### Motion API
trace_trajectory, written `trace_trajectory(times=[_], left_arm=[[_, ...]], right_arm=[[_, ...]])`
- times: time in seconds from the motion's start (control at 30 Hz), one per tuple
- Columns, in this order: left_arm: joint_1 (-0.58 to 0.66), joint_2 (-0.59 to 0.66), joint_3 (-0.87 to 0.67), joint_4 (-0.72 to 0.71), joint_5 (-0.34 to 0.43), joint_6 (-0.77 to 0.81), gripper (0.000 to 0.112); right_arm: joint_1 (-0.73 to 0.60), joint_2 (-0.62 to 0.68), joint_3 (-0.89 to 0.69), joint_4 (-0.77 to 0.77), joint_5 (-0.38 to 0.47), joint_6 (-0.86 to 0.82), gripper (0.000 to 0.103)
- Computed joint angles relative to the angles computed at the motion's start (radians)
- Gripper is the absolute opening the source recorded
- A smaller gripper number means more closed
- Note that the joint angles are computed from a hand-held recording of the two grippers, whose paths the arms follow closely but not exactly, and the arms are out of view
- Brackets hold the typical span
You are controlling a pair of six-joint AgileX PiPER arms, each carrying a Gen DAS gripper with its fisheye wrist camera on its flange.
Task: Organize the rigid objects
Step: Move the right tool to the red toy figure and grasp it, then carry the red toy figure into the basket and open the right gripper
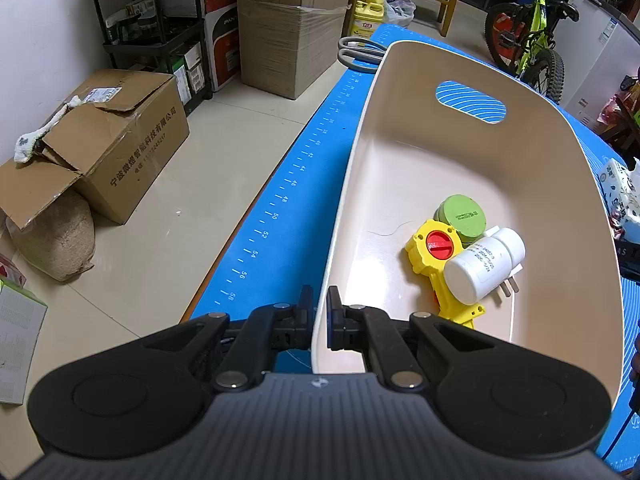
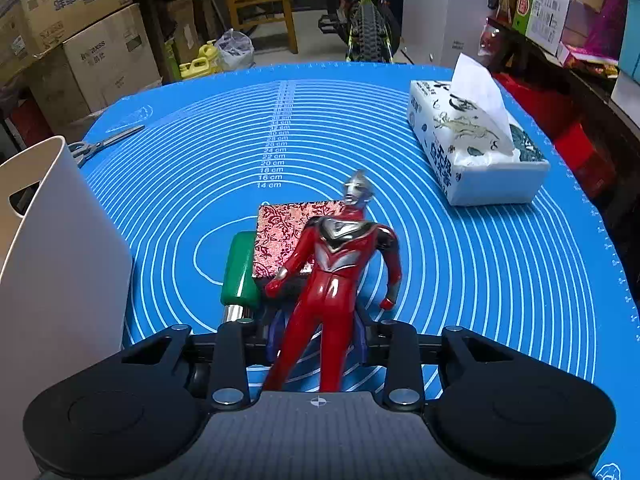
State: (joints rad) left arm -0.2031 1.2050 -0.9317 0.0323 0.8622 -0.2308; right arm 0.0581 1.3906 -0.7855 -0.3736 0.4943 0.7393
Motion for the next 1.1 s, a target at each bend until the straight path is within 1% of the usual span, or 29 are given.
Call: trace_trajectory(times=[0.1, 0.23, 0.4, 0.47, 0.6, 0.7, 0.77, 0.87, 1.03, 1.1], left_arm=[[-0.003, 0.001, 0.000, 0.003, -0.001, -0.006, 0.008], [-0.003, 0.001, 0.000, 0.003, -0.001, -0.006, 0.008], [-0.001, 0.000, -0.001, 0.002, 0.000, -0.004, 0.008], [-0.002, 0.000, 0.000, 0.002, 0.000, -0.005, 0.008], [0.002, -0.001, -0.001, -0.002, 0.001, 0.000, 0.008], [0.004, -0.001, -0.002, -0.004, 0.002, 0.001, 0.008], [0.007, 0.000, -0.002, -0.006, 0.002, 0.004, 0.008], [0.006, -0.001, -0.002, -0.005, 0.002, 0.002, 0.008], [0.004, 0.000, -0.002, -0.003, 0.002, 0.000, 0.008], [0.005, 0.000, -0.002, -0.003, 0.002, 0.001, 0.008]], right_arm=[[0.015, -0.029, 0.023, -0.057, -0.003, 0.060, 0.040], [0.017, -0.088, 0.049, -0.081, -0.009, 0.097, 0.039], [0.001, -0.165, 0.047, -0.024, -0.010, 0.054, 0.038], [-0.001, -0.179, 0.034, 0.004, -0.005, 0.029, 0.035], [-0.008, -0.187, 0.023, 0.081, -0.005, -0.029, 0.035], [0.003, -0.178, 0.024, 0.077, -0.005, -0.017, 0.035], [0.017, -0.186, 0.034, 0.044, -0.010, 0.020, 0.035], [0.009, -0.205, 0.039, 0.054, -0.018, 0.017, 0.035], [-0.023, -0.264, 0.035, 0.130, -0.024, -0.034, 0.035], [-0.035, -0.290, 0.025, 0.187, -0.024, -0.086, 0.035]])
